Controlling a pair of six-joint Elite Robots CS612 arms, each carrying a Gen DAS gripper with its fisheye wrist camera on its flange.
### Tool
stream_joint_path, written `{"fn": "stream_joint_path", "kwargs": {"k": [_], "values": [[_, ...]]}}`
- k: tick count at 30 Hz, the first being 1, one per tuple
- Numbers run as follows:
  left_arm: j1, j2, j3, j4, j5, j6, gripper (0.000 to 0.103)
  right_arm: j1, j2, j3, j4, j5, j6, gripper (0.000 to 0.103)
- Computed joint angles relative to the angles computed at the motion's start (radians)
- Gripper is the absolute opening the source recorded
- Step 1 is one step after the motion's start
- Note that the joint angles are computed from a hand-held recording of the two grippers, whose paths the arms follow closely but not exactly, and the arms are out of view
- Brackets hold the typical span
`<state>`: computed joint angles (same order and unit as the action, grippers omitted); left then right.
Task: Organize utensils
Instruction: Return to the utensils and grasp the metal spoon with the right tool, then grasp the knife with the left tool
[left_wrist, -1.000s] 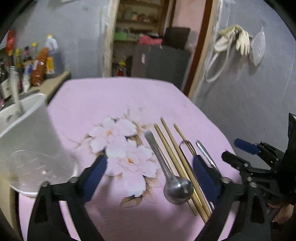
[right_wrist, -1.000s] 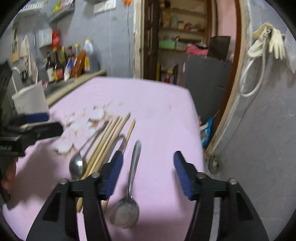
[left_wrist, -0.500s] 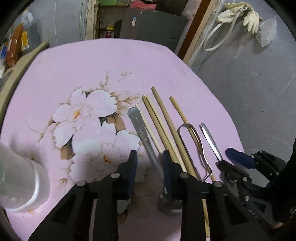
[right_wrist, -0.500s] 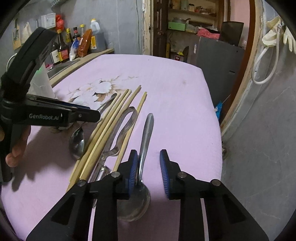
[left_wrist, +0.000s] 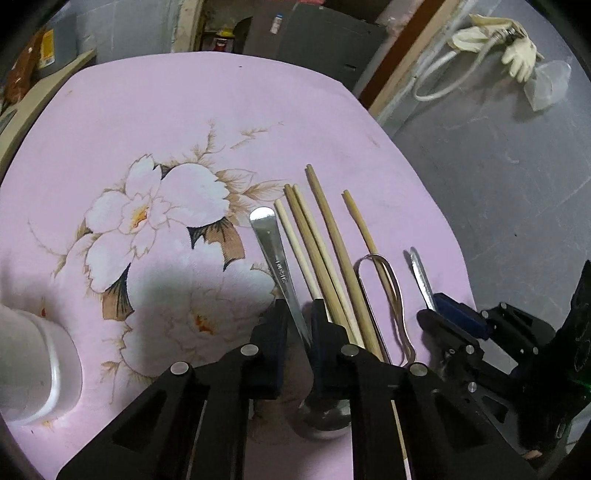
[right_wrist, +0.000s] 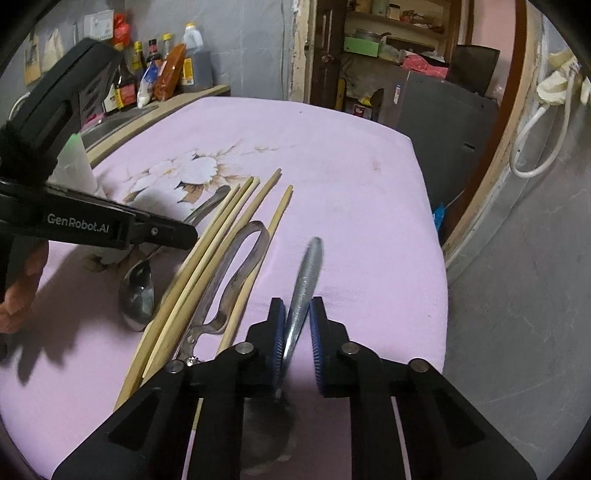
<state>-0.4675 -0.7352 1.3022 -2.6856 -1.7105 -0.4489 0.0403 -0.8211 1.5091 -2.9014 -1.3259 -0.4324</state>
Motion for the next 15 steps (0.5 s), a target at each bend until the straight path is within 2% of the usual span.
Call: {"fn": "stream_joint_path", "kwargs": {"k": [4,8,11,15], "values": [[-0.004,-0.012,0.028,-0.043,-0.002,-0.016,0.003,-0.005,-0.001,0.011,-0.032,0.019,0.019,0.007],[-0.021,-0.036,0.091,-0.124,0.037,-0.018,0.002,-0.012,-0.002,0.02,-0.06,0.055,0.047,0.007],[-0.029,-0.06,0.146,-0.209,0.06,-0.021,0.002,-0.017,-0.007,0.038,-0.105,0.085,0.061,0.007],[-0.046,-0.088,0.22,-0.358,0.131,-0.012,0.002,-0.021,-0.013,0.076,-0.221,0.126,0.073,0.007]]}}
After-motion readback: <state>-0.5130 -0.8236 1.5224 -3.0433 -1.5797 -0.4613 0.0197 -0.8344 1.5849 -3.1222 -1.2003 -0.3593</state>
